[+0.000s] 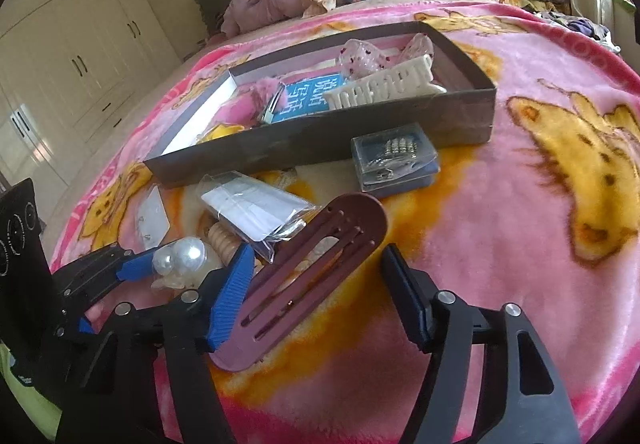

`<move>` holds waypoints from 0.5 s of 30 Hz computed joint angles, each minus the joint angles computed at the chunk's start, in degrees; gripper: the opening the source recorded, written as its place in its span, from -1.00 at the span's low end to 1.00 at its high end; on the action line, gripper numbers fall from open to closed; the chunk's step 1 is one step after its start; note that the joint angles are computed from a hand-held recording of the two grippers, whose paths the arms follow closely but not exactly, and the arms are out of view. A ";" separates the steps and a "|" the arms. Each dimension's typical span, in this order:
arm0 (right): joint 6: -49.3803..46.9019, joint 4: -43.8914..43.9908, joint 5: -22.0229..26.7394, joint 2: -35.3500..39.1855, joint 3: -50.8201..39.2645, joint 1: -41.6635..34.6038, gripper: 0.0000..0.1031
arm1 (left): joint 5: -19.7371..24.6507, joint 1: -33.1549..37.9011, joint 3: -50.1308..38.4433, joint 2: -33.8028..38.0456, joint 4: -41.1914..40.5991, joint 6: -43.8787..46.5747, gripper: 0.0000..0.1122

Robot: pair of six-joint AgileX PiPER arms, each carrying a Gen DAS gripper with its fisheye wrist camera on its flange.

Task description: Organize jewelry

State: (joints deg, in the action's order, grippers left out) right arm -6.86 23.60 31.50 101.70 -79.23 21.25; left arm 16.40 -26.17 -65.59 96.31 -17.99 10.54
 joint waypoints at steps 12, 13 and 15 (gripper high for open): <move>-7.39 8.17 -1.05 -0.82 1.98 -0.75 -0.16 | 0.05 -0.07 -0.78 0.79 1.34 -1.94 -0.20; -7.84 8.91 -1.13 -1.08 2.35 -0.85 -0.17 | 0.01 -0.09 -0.83 0.85 1.79 -2.47 -0.22; -8.94 10.37 -1.55 -1.79 3.45 -1.19 -0.18 | 0.02 0.01 -1.06 1.05 2.07 -2.91 -0.27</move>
